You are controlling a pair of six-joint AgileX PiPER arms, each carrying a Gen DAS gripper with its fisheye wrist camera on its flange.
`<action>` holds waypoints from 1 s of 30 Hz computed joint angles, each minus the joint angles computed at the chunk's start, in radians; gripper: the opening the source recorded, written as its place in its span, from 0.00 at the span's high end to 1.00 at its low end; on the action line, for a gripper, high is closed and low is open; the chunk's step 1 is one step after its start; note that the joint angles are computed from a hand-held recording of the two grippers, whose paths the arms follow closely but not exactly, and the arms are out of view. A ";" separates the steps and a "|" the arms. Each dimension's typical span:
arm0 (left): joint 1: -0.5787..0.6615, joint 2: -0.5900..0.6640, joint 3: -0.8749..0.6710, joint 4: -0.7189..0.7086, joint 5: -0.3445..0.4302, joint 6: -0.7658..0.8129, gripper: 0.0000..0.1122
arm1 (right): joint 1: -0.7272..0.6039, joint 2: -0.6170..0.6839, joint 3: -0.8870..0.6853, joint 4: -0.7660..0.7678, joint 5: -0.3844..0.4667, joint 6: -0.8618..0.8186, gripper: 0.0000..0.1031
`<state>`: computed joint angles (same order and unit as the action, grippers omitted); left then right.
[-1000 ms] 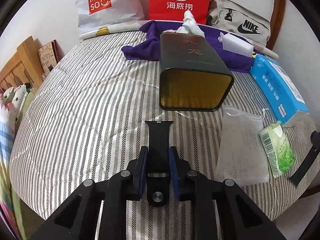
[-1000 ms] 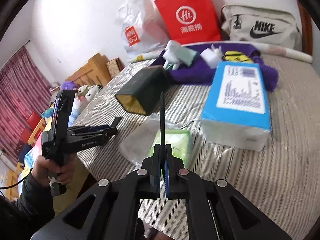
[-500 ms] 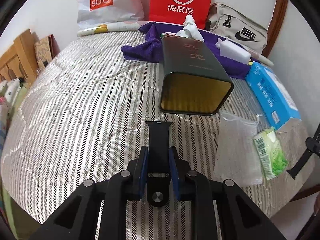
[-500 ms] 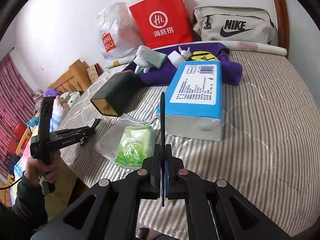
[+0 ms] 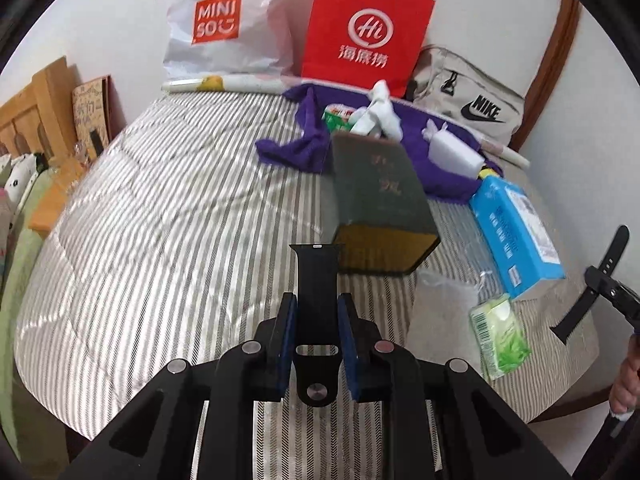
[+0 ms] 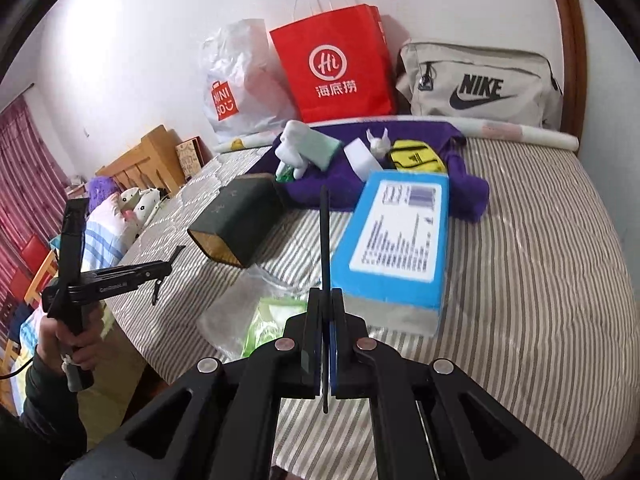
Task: Organize soft objects
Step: 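Carry strap toward purple towel with left tool while right tool holds its strap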
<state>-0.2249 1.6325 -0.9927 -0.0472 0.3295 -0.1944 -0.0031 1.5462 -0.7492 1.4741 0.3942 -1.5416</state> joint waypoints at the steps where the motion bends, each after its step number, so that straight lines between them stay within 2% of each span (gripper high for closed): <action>1: -0.001 -0.010 -0.001 0.026 0.000 -0.021 0.82 | 0.003 -0.002 -0.008 -0.013 -0.002 0.012 0.97; 9: 0.016 -0.007 -0.113 -0.030 0.070 0.061 0.82 | 0.020 0.027 -0.135 -0.186 0.002 0.194 0.97; 13: 0.035 0.034 -0.207 -0.144 0.126 0.166 0.82 | 0.030 0.052 -0.218 -0.282 0.011 0.306 0.97; 19: 0.036 0.086 -0.323 -0.153 0.173 0.167 0.82 | 0.052 0.087 -0.328 -0.397 0.006 0.429 0.97; 30: 0.055 0.254 -0.657 -0.180 0.297 0.181 0.82 | 0.073 0.202 -0.531 -0.657 0.007 0.691 0.97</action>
